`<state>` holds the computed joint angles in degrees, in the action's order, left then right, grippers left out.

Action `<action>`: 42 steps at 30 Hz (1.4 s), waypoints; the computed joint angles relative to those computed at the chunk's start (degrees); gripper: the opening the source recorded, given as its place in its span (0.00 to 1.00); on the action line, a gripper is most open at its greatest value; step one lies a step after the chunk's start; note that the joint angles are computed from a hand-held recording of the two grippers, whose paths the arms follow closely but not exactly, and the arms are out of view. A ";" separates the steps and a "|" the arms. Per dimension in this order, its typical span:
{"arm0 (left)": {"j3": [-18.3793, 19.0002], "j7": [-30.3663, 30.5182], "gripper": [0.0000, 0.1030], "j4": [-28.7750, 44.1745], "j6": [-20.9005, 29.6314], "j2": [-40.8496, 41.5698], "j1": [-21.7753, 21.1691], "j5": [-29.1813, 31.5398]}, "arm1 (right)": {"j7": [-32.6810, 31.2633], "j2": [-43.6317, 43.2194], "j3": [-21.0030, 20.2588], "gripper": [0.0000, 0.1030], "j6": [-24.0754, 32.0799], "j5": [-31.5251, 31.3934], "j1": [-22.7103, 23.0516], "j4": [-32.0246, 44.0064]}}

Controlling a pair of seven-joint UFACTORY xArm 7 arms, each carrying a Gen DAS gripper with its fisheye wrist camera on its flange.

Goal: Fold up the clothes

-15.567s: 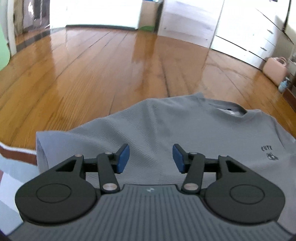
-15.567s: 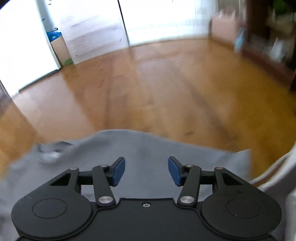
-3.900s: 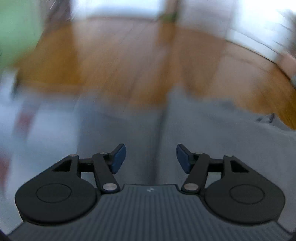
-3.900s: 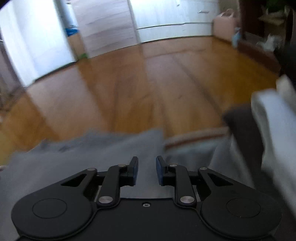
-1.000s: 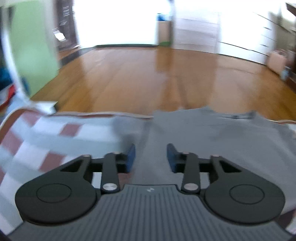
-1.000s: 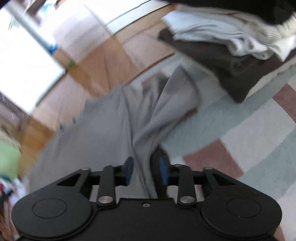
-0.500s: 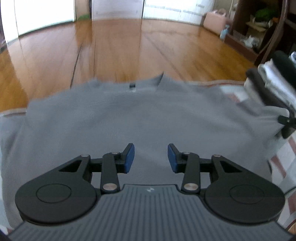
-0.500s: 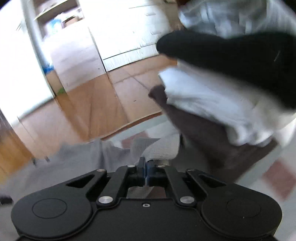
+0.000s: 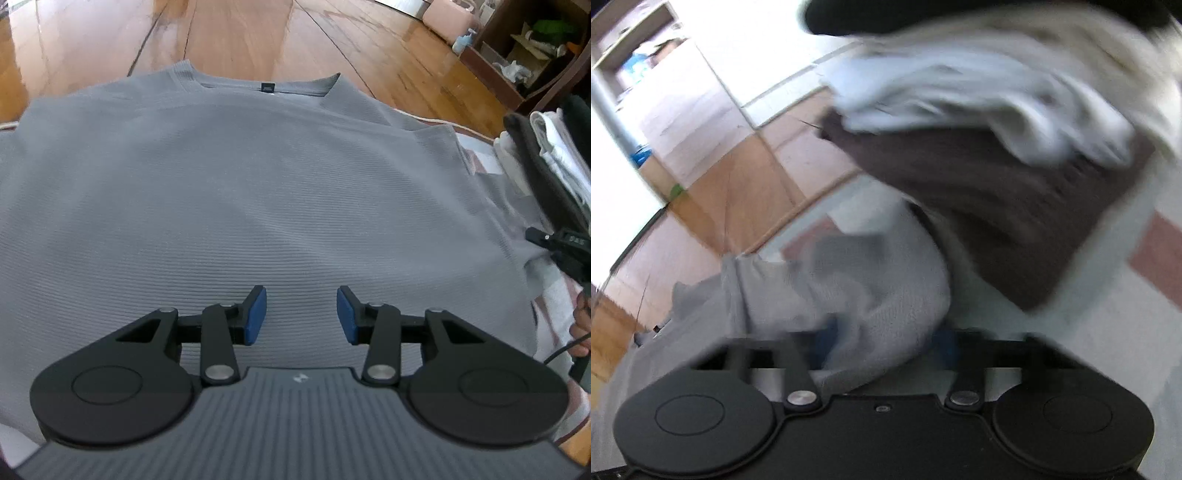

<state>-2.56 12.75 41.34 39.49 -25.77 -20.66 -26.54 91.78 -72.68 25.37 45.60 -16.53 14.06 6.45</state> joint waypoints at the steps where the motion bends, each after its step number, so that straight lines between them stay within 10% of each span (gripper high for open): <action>1: 0.70 0.86 0.40 -0.02 -0.51 0.20 -0.66 -1.53 | -2.53 2.91 0.26 0.09 -1.02 -1.67 -1.97 2.57; 8: 3.79 4.95 0.40 -0.57 -4.68 1.10 -2.44 -10.88 | -31.79 30.56 8.67 0.11 -7.92 -21.85 -6.11 25.67; 12: 3.65 6.21 0.40 -0.64 -5.68 2.05 -2.33 -13.74 | -45.30 44.74 5.72 0.29 -7.03 -14.89 1.27 31.55; 18: 3.51 11.00 0.45 -1.09 -7.34 2.05 -3.68 -17.66 | -33.10 26.60 -2.94 0.51 -16.25 -2.29 9.76 17.75; 26: 2.59 21.99 0.50 3.91 -5.36 6.12 -8.12 -21.32 | -40.35 22.48 3.49 0.52 4.53 0.60 11.57 18.97; 35: -1.28 28.83 0.59 5.51 1.50 11.05 -6.51 -31.59 | -32.52 21.43 3.34 0.55 5.15 -1.21 10.15 18.42; 36: -1.97 29.78 0.55 5.17 1.22 10.99 -6.36 -31.51 | -32.55 20.73 2.77 0.55 4.69 -0.87 10.76 17.67; 39: -5.18 31.98 0.03 4.76 -0.66 10.08 -5.59 -26.01 | -32.82 20.90 2.74 0.55 4.37 -1.24 10.70 16.13; 42: -2.62 37.25 0.01 2.91 -0.58 7.57 -7.96 -31.51 | -31.30 19.11 2.24 0.55 3.40 -0.38 10.94 14.50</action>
